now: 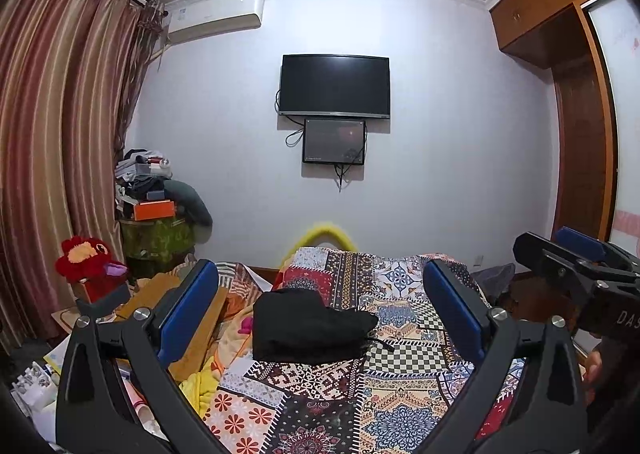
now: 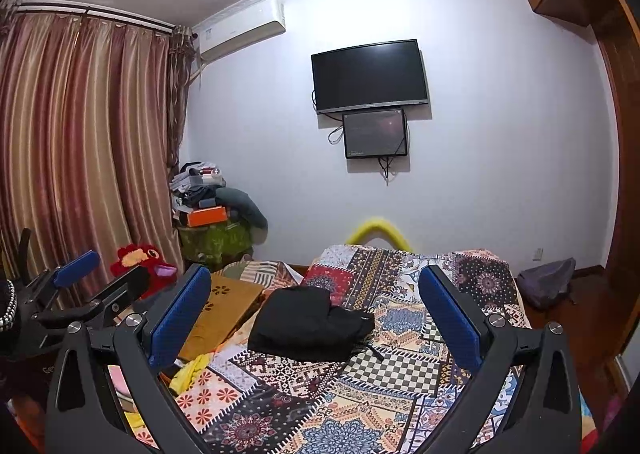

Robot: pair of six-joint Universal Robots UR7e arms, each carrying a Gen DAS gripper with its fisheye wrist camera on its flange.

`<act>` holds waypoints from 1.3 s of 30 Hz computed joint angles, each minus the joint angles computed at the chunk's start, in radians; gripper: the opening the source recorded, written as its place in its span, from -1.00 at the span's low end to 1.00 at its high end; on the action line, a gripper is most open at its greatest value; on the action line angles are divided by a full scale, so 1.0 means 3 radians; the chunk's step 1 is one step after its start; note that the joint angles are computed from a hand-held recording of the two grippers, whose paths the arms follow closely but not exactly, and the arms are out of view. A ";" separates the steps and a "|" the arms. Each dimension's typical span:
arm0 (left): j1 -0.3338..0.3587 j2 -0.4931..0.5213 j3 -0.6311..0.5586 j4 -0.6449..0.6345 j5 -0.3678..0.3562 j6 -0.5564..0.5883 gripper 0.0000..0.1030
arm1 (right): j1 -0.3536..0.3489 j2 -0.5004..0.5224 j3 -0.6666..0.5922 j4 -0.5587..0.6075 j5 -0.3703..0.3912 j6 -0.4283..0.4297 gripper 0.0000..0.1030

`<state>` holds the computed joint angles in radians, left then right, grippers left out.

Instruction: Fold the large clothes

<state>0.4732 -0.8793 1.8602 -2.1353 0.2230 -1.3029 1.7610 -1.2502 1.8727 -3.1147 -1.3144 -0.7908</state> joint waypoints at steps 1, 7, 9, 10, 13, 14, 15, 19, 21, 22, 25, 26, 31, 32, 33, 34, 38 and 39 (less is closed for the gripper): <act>0.0004 -0.0004 -0.0004 0.0026 -0.0006 -0.0020 0.99 | 0.0001 0.0000 0.0007 -0.0006 -0.0006 0.0006 1.00; 0.0014 -0.0014 -0.0011 0.0060 -0.0028 -0.0038 0.99 | 0.0006 -0.0009 0.0005 0.0006 -0.0036 0.0016 1.00; 0.0012 -0.0024 -0.0010 0.0112 -0.0036 -0.0084 0.99 | 0.0005 -0.0011 0.0007 0.0003 -0.0040 0.0018 1.00; 0.0012 -0.0034 -0.0014 0.0178 -0.0041 -0.0137 0.99 | 0.0006 -0.0015 0.0005 0.0009 -0.0040 0.0023 1.00; 0.0010 -0.0051 -0.0021 0.0284 -0.0053 -0.0212 0.99 | 0.0005 -0.0020 0.0009 0.0002 -0.0037 0.0029 1.00; 0.0010 -0.0057 -0.0028 0.0332 -0.0057 -0.0247 0.99 | 0.0004 -0.0021 0.0010 0.0000 -0.0039 0.0031 1.00; 0.0010 -0.0066 -0.0035 0.0398 -0.0065 -0.0298 0.99 | 0.0002 -0.0019 0.0013 -0.0006 -0.0042 0.0033 1.00; 0.0011 -0.0083 -0.0050 0.0557 -0.0082 -0.0442 0.99 | 0.0009 -0.0018 0.0002 0.0004 -0.0052 0.0037 1.00; 0.0012 -0.0088 -0.0050 0.0582 -0.0083 -0.0472 0.99 | 0.0006 -0.0015 0.0002 0.0004 -0.0048 0.0034 1.00; 0.0013 -0.0087 -0.0051 0.0578 -0.0082 -0.0472 0.99 | 0.0007 -0.0015 0.0003 0.0001 -0.0051 0.0034 1.00; 0.0014 -0.0123 -0.0080 0.0854 -0.0113 -0.0672 0.99 | 0.0006 -0.0015 -0.0001 0.0005 -0.0049 0.0038 1.00; 0.0016 -0.0123 -0.0080 0.0843 -0.0110 -0.0671 0.99 | 0.0007 -0.0015 -0.0003 0.0008 -0.0050 0.0039 1.00; 0.0022 -0.0180 -0.0156 0.1420 -0.0129 -0.1116 0.99 | 0.0011 -0.0011 -0.0008 0.0006 -0.0064 0.0034 1.00; 0.0025 -0.0177 -0.0161 0.1436 -0.0128 -0.1131 0.99 | 0.0012 -0.0010 -0.0007 0.0000 -0.0064 0.0033 1.00; 0.0026 -0.0169 -0.0152 0.1360 -0.0126 -0.1077 0.99 | 0.0012 -0.0008 -0.0005 -0.0009 -0.0066 0.0035 1.00; 0.0029 -0.0165 -0.0152 0.1342 -0.0124 -0.1063 0.99 | 0.0015 -0.0007 -0.0009 -0.0005 -0.0073 0.0037 1.00; 0.0041 -0.0165 -0.0189 0.1511 -0.0142 -0.1216 0.99 | 0.0019 0.0003 -0.0019 -0.0001 -0.0085 0.0046 1.00; 0.0043 -0.0168 -0.0191 0.1534 -0.0143 -0.1236 0.99 | 0.0019 0.0004 -0.0021 0.0002 -0.0085 0.0050 1.00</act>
<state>0.4860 -0.9298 1.8028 -1.6751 0.1800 -1.6738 1.7667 -1.2491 1.8662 -3.1141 -1.3400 -0.7760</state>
